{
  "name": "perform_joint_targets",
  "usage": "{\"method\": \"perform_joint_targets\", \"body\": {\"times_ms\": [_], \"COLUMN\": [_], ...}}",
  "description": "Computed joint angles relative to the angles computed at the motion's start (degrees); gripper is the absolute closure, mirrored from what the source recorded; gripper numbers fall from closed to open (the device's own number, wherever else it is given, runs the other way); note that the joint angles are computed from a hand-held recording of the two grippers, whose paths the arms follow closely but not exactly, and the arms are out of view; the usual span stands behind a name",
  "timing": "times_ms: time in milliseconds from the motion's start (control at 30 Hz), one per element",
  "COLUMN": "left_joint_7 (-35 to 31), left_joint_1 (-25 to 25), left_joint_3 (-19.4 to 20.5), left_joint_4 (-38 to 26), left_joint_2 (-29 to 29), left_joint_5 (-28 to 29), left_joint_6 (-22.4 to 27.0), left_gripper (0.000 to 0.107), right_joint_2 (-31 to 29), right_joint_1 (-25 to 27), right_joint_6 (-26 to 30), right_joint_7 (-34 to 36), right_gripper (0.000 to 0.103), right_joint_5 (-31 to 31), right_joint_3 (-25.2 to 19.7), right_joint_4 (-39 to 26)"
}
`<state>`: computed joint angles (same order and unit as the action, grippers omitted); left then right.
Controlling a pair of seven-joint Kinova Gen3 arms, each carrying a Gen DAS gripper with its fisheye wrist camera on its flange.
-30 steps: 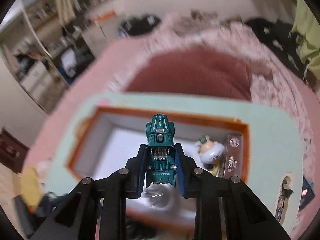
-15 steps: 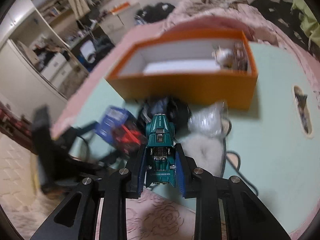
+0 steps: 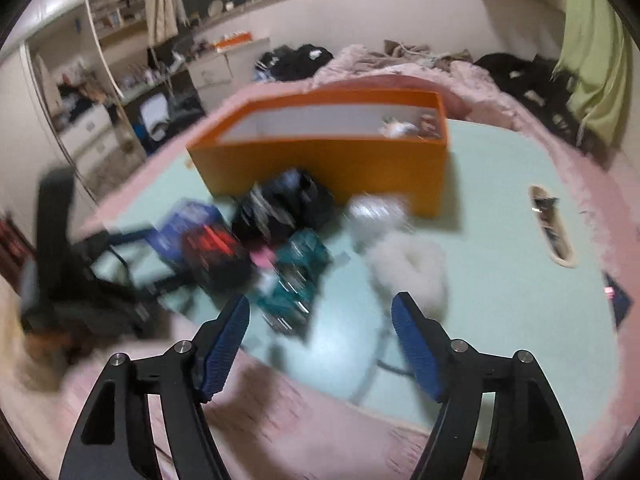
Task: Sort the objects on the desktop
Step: 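Lower the teal car onto the table and open right gripper, then reach left gripper into the box and grasp the white figurine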
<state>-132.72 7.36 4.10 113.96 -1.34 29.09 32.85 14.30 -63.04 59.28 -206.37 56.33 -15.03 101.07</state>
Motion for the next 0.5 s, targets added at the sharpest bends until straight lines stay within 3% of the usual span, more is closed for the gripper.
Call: {"method": "perform_joint_targets", "body": {"times_ms": [100,200,367,500], "left_joint_7": [0.1,0.2,0.7,-0.5], "left_joint_1": [0.1,0.1,0.1,-0.4], "left_joint_3": [0.0,0.1,0.1,-0.6], "left_joint_4": [0.0,-0.1,-0.7,-0.5], "left_joint_2": [0.0,0.0,0.3,0.1], "left_joint_5": [-0.2,-0.4,-1.0,0.9], "left_joint_6": [-0.1,0.1,0.7,1.3], "left_gripper": [0.005,0.005,0.005,0.005], "right_joint_2": [2.7,2.2,2.5,2.4], "right_joint_1": [-5.5,-9.0,-2.8,-2.5], "right_joint_6": [2.9,0.5,3.2,3.2], "right_joint_7": [1.4,-4.7,-8.6,-8.7], "right_gripper": [0.012,0.001,0.001,0.0], "right_joint_5": [-0.4,3.6,7.4,7.4], "right_joint_3": [5.1,9.2,0.4,0.0], "right_joint_4": [-1.3,2.7,3.8,3.9]}}
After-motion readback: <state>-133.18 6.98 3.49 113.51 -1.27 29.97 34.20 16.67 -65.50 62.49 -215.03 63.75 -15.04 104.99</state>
